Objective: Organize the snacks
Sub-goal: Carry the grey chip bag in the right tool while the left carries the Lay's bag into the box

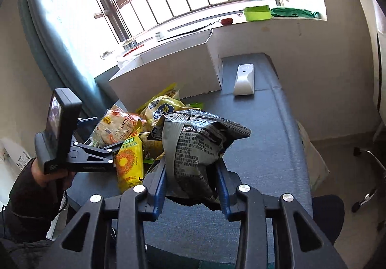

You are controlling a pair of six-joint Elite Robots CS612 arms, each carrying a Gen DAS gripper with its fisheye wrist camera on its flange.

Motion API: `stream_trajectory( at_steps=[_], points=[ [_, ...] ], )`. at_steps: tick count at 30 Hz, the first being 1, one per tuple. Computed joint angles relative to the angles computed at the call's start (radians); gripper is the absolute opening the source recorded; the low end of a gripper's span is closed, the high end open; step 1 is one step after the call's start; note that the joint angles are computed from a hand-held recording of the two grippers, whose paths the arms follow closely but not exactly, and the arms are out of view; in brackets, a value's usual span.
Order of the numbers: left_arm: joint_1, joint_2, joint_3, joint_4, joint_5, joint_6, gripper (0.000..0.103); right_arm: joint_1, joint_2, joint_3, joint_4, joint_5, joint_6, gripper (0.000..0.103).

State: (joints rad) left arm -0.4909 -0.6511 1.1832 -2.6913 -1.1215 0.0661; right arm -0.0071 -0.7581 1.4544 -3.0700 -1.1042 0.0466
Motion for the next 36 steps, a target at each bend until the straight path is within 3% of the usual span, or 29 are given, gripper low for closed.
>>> stream_trajectory(
  at_steps=[2,5,7,8,11,15,17,19,24,26,31,36],
  points=[
    [-0.004,0.015,-0.024,0.026,0.032,-0.002,0.103,-0.001,0.000,0.001,-0.006,0.006,0.007,0.040],
    [0.002,0.019,-0.030,0.009,0.019,-0.009,0.100,0.001,-0.001,0.003,-0.004,0.007,0.004,0.040],
    [0.007,0.010,-0.013,-0.032,0.008,-0.004,0.075,0.001,-0.002,0.005,-0.006,0.010,0.004,0.040],
    [0.011,0.002,-0.004,-0.045,-0.002,-0.017,0.075,0.001,-0.001,0.004,-0.006,0.013,0.005,0.040],
    [0.039,-0.028,0.026,-0.081,-0.139,-0.091,0.075,0.001,0.004,-0.003,-0.015,0.023,0.016,0.040],
    [0.058,-0.058,0.078,-0.237,-0.205,-0.145,0.074,0.004,0.016,-0.034,-0.017,0.050,0.025,0.040],
    [0.073,-0.062,0.078,-0.310,-0.257,-0.198,0.074,0.007,0.029,-0.070,-0.006,0.068,0.026,0.040],
    [0.080,-0.055,0.055,-0.344,-0.265,-0.247,0.074,0.010,0.050,-0.124,-0.001,0.093,0.032,0.040],
    [0.102,-0.003,-0.077,-0.327,-0.280,-0.352,0.074,0.031,0.124,-0.328,0.064,0.093,0.034,0.040],
    [0.112,0.028,-0.150,-0.291,-0.268,-0.375,0.074,0.034,0.167,-0.435,0.134,0.113,0.086,0.040],
    [0.125,0.107,-0.326,-0.177,-0.243,-0.376,0.074,0.056,0.285,-0.714,0.289,0.067,0.122,0.040],
    [0.133,0.174,-0.473,-0.049,-0.234,-0.356,0.075,0.072,0.444,-1.053,0.507,0.021,0.103,0.040]
  ],
)
